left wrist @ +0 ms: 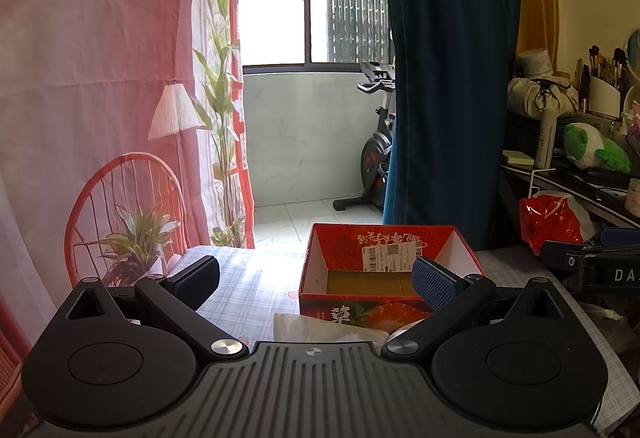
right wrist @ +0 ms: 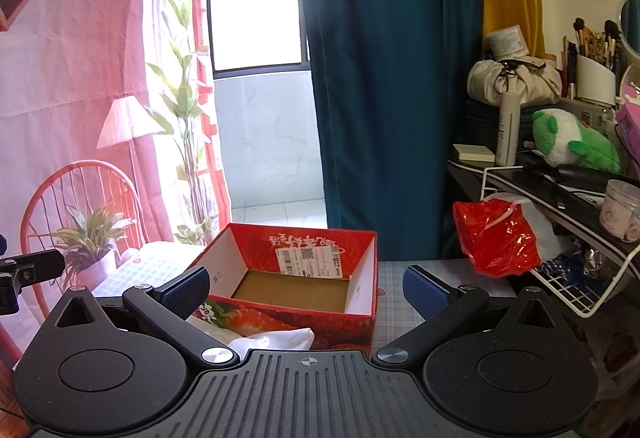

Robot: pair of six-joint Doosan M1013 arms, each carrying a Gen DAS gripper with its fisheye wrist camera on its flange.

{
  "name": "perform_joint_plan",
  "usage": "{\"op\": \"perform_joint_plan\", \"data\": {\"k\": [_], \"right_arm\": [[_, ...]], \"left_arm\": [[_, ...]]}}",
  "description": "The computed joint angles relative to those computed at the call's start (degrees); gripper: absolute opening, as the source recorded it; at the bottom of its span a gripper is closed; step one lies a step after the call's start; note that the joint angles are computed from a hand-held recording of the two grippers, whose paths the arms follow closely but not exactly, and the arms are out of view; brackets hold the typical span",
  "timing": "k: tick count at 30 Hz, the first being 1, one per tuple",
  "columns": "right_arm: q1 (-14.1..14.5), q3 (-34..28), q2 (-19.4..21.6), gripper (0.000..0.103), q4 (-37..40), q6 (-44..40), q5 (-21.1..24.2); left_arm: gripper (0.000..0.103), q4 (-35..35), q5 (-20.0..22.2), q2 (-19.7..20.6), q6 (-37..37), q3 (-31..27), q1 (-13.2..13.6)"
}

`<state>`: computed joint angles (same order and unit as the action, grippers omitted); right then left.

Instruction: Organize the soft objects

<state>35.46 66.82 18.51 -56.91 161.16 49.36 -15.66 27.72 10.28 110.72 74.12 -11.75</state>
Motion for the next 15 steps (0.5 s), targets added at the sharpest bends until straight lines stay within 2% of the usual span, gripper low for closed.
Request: {"op": "perform_joint_plan", "data": {"k": [15], "right_arm": [[0.17, -0.04, 0.18, 0.103, -0.24, 0.0, -0.17]], "left_arm": [[0.103, -3.0, -0.38, -0.11, 3.41, 0.77, 0.16]]}}
